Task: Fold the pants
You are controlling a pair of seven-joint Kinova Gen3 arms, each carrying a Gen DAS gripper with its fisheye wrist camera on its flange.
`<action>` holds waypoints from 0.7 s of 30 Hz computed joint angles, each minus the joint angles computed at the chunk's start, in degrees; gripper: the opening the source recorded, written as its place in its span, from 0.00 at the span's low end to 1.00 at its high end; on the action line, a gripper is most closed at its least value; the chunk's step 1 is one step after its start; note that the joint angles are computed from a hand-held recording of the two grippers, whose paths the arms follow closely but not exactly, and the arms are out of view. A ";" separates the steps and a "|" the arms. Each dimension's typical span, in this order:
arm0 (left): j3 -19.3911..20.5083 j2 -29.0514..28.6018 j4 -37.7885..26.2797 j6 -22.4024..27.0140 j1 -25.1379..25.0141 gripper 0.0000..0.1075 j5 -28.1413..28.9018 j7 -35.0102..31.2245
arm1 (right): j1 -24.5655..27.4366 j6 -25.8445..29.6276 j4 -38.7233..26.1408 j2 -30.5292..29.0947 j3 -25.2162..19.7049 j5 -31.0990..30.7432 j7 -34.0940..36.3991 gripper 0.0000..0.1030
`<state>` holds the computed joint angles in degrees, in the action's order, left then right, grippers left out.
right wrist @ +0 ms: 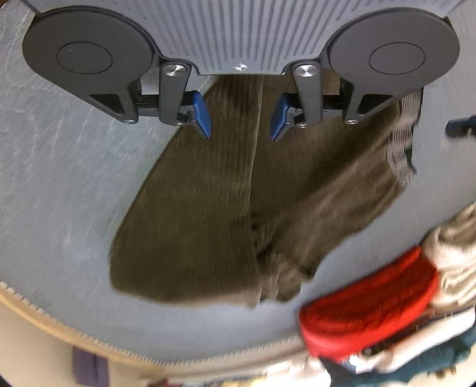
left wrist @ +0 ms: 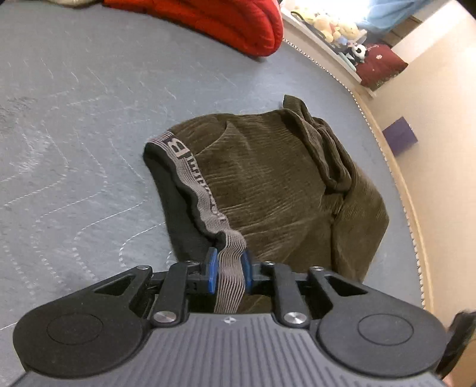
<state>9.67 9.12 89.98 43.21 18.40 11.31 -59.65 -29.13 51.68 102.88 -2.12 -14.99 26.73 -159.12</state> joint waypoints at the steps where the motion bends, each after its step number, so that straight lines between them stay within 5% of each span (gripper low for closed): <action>1: -0.16 0.63 -0.21 -0.05 -0.29 0.38 0.97 -0.77 | -0.03 0.72 -0.68 0.90 0.14 -1.33 1.48 0.49; 3: -0.09 2.24 -0.41 0.52 -1.80 0.57 3.73 -0.78 | -0.25 2.14 -2.19 2.86 0.69 -4.38 5.09 0.51; 7: 0.03 5.96 -1.60 1.74 -2.99 0.64 7.36 -0.17 | -1.81 6.09 -4.50 6.10 1.66 -5.79 7.75 0.51; 15: -0.14 12.65 -5.46 1.82 1.04 0.67 2.28 -0.28 | -3.63 8.13 -5.31 8.61 3.61 -6.42 7.30 0.45; 17: -0.06 12.88 -6.04 1.65 1.65 0.61 1.28 -0.60 | -4.16 7.07 -4.71 8.21 3.57 -5.88 7.29 0.28; 21: -0.66 11.74 -6.12 1.56 3.55 0.25 -2.39 -0.42 | -5.29 6.73 -3.74 6.70 2.94 -4.00 6.35 0.17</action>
